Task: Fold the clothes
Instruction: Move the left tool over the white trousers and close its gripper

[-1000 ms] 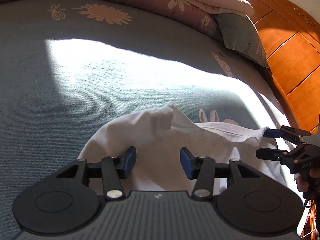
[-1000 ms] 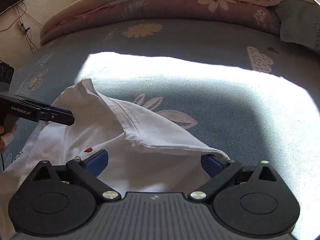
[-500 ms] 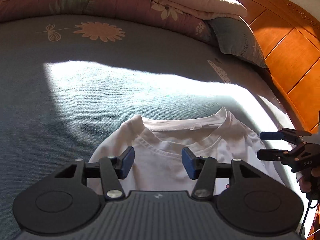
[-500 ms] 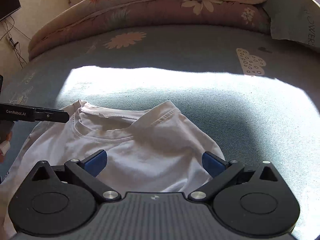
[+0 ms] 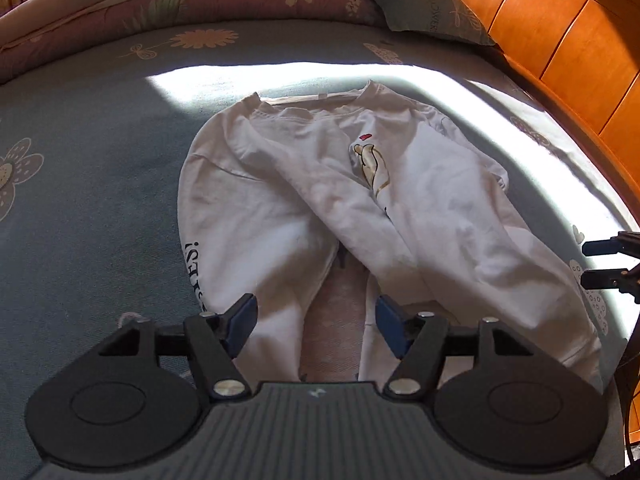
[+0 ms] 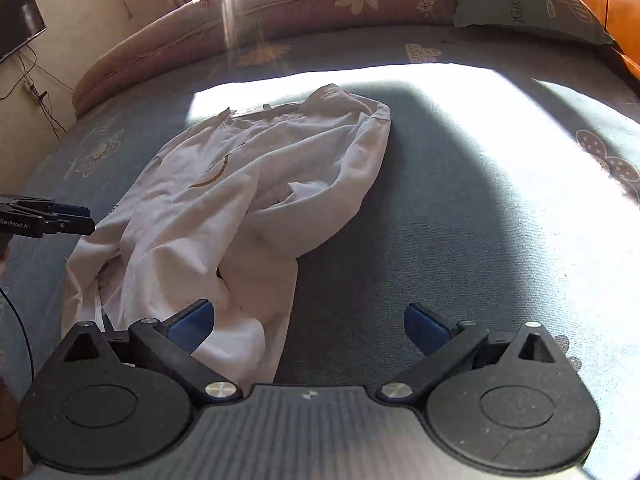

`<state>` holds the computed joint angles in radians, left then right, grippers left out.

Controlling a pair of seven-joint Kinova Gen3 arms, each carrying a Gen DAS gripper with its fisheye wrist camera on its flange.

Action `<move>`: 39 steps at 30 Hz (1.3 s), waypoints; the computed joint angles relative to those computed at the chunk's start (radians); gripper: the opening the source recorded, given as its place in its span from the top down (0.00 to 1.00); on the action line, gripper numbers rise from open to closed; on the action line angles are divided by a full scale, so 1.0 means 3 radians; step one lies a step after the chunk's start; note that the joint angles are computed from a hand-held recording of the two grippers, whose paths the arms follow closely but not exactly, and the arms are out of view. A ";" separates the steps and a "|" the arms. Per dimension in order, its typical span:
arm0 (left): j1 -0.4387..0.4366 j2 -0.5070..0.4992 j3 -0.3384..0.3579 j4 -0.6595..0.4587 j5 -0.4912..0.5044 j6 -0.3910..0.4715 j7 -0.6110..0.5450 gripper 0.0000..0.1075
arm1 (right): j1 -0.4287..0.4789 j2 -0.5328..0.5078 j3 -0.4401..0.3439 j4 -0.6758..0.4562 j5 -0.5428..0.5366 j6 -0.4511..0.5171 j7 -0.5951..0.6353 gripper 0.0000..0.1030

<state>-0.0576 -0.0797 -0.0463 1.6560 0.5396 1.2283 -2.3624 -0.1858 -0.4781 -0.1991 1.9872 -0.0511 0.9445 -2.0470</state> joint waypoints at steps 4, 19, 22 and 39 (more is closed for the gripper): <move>-0.0120 -0.0276 -0.0228 0.0417 0.0194 0.0091 -0.0024 0.38 | 0.0063 -0.0414 -0.0398 0.0289 -0.0118 0.0095 -0.0432 0.00; -0.0512 -0.0444 -0.0840 0.1226 0.0580 0.1004 -0.0212 0.38 | -0.0017 -0.0946 -0.0624 0.0838 -0.0422 -0.0241 -0.0888 0.00; -0.0707 -0.0326 -0.0933 0.1380 0.0696 0.1199 -0.0341 0.37 | -0.0037 -0.1036 -0.0547 0.0920 -0.0482 -0.0328 -0.0884 0.00; -0.1493 0.0118 -0.0703 0.1803 0.1142 0.1549 -0.0697 0.32 | 0.0085 -0.1101 -0.0639 0.0942 -0.0534 -0.0353 -0.0870 0.00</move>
